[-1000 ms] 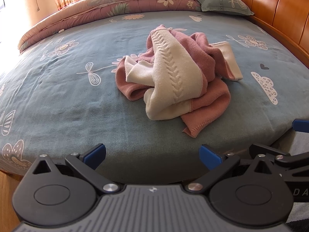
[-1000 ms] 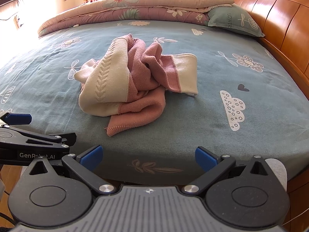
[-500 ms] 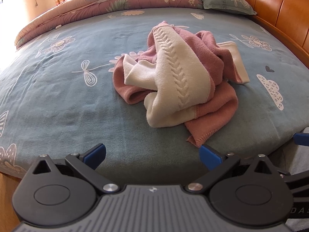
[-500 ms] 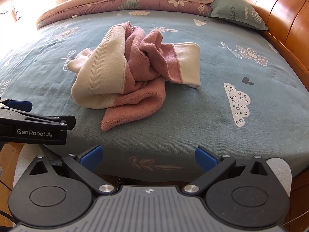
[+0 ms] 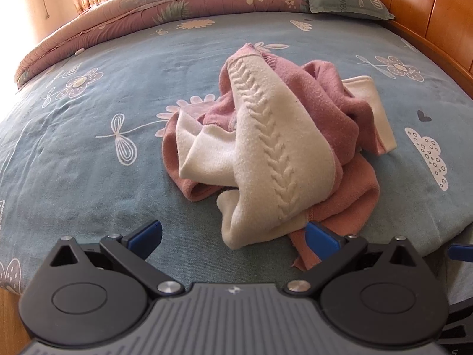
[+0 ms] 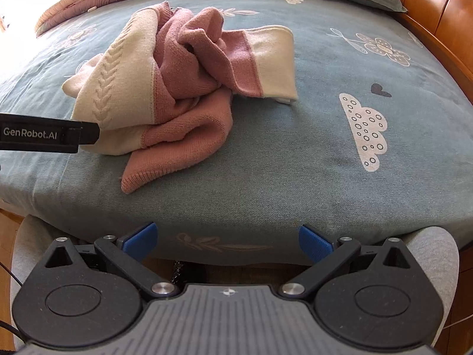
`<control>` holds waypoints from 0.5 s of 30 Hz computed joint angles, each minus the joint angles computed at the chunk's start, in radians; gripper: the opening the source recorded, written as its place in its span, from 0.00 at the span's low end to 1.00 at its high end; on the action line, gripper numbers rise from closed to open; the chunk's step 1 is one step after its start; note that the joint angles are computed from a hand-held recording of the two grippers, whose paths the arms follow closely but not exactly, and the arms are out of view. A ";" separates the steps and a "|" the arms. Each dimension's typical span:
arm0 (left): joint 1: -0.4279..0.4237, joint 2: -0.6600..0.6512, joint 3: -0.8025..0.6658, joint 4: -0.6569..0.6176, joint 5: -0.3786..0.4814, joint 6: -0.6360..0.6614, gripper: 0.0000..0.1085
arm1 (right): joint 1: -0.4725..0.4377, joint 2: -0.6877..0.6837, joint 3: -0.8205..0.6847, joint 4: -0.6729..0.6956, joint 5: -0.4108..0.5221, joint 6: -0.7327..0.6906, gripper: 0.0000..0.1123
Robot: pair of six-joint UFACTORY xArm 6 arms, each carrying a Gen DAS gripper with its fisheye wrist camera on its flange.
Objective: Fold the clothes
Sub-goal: 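Move the left tool onto the cream sweater body and grasp it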
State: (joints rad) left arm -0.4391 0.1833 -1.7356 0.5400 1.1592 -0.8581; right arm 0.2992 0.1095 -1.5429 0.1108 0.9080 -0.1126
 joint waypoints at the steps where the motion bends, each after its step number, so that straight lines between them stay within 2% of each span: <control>1: 0.002 0.017 -0.026 -0.002 -0.006 0.016 0.94 | -0.003 0.011 -0.015 0.000 0.007 0.006 0.92; 8: 0.026 0.134 -0.164 -0.041 -0.075 0.132 0.94 | -0.017 0.071 -0.091 -0.009 0.043 0.030 0.92; 12: 0.070 0.219 -0.249 -0.115 -0.066 0.200 0.95 | -0.025 0.090 -0.118 -0.008 0.051 0.037 0.92; 15: 0.109 0.184 -0.165 -0.201 -0.166 0.220 0.95 | -0.031 0.101 -0.137 -0.006 0.050 0.038 0.92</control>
State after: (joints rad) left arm -0.3306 0.3676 -1.9003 0.3390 0.9928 -0.6380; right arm 0.2683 0.2105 -1.6800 0.1048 0.9584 -0.0751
